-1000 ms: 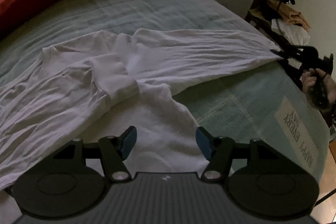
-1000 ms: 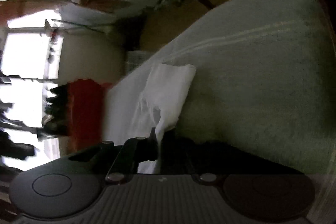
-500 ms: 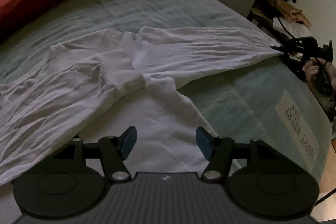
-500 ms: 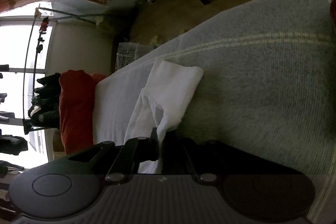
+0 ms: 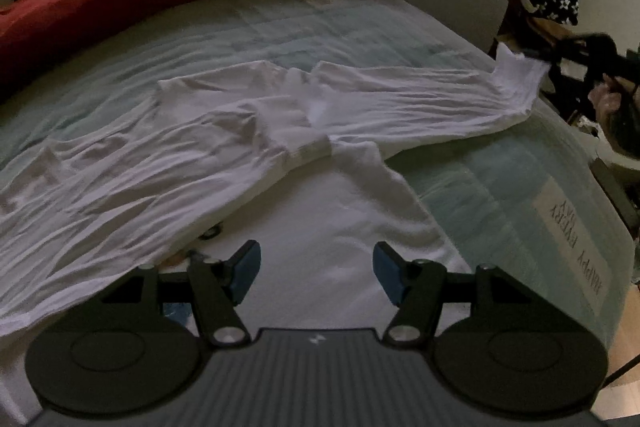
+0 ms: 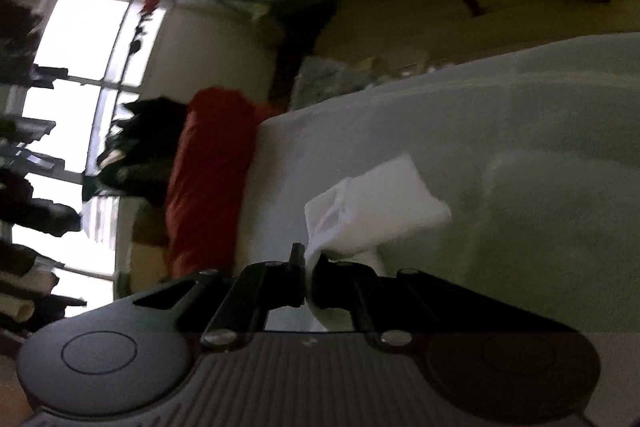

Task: Fold clothes
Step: 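Lift the sleeve cuff with the right gripper and carry it across the shirt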

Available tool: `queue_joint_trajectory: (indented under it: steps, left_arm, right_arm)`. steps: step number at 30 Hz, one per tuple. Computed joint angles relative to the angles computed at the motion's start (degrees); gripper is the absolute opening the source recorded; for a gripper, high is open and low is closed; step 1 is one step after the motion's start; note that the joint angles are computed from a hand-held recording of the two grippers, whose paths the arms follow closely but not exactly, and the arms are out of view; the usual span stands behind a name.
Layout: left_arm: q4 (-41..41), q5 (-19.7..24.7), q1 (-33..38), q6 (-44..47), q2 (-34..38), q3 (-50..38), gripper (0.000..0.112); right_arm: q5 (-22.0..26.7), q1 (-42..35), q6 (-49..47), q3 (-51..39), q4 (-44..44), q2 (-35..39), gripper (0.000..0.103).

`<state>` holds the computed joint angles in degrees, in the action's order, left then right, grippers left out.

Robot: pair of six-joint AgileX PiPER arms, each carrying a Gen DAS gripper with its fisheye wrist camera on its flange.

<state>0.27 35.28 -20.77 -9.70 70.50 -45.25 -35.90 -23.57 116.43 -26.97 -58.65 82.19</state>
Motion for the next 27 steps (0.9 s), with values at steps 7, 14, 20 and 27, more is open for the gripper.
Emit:
queue_joint_trajectory:
  steps: [7,14,20,27]
  left_arm:
    - [-4.1,4.4,8.7,8.9,-7.8,3.8,0.063]
    - [-12.3,12.5,23.3,27.1,-14.2,6.2,0.063]
    - [-20.6,21.1,39.6,47.8,-16.8,7.1,0.063]
    - [-25.7,28.2,57.8,65.5,-17.8,7.9,0.063]
  right_arm:
    - [5.0,15.8,-1.5,-5.0,7.5,-0.6,0.003]
    - [13.2,32.3,-8.3,-11.5,17.6,2.0,0.003]
    - [19.5,43.6,-17.2,-18.6,27.5,5.9,0.003]
    - [25.0,53.4,-32.3,-26.5,42.7,10.8,0.003]
